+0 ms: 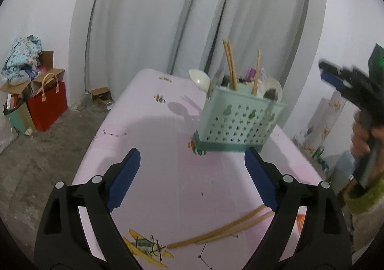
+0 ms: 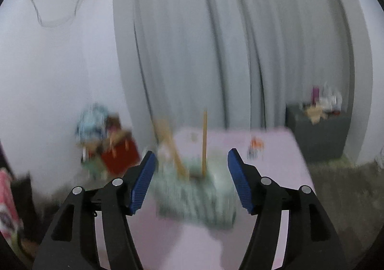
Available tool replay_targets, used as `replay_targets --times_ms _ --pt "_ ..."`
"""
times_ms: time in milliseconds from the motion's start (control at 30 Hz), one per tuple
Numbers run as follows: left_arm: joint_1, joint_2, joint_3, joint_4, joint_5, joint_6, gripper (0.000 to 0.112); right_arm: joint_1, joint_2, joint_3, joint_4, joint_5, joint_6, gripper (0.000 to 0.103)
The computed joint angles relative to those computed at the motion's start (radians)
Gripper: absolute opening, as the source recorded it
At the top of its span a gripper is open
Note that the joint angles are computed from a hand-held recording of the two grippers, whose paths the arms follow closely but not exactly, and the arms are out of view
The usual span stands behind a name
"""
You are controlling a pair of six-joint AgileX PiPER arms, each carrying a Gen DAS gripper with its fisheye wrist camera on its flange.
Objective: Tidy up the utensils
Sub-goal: 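Move both open grippers back toward the last two chopsticks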
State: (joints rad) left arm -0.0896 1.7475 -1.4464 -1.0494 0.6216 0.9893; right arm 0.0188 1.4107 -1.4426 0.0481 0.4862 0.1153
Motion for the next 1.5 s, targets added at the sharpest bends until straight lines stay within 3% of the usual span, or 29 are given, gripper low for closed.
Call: replay_targets --times_ms 133,233,367,500,600,733,933,1067,1233,1500 --pt "-0.042 0.002 0.013 0.121 -0.015 -0.063 0.085 0.045 -0.037 0.151 -0.016 0.126 0.055 0.062" --pt "-0.102 0.004 0.038 0.268 -0.065 -0.137 0.085 0.082 -0.045 0.260 -0.027 0.156 0.121 0.062" --pt "-0.135 0.017 0.054 0.298 -0.056 -0.118 0.085 0.120 -0.068 0.377 0.020 0.140 0.173 0.062" --pt "-0.186 0.068 -0.014 0.402 0.046 -0.130 0.085 0.126 -0.085 0.434 0.044 0.128 0.213 0.062" --pt "-0.219 0.095 -0.051 0.395 0.091 -0.061 0.085 0.109 -0.100 0.448 0.065 0.128 0.215 0.062" --pt "-0.262 0.173 -0.174 0.452 0.189 -0.070 0.066 0.073 -0.133 0.468 0.078 0.130 0.214 0.062" --pt "-0.308 0.366 -0.502 0.570 0.478 -0.197 0.041 0.015 -0.163 0.502 0.109 0.132 0.203 0.062" --pt "-0.335 0.397 -0.564 0.613 0.515 -0.187 0.036 -0.029 -0.163 0.518 0.163 0.132 0.162 0.062" --pt "-0.376 0.390 -0.562 0.690 0.505 -0.153 0.035 -0.070 -0.166 0.533 0.210 0.125 0.109 0.062" --pt "-0.400 0.442 -0.678 0.716 0.583 -0.154 0.019 -0.095 -0.164 0.550 0.256 0.117 0.070 0.062"
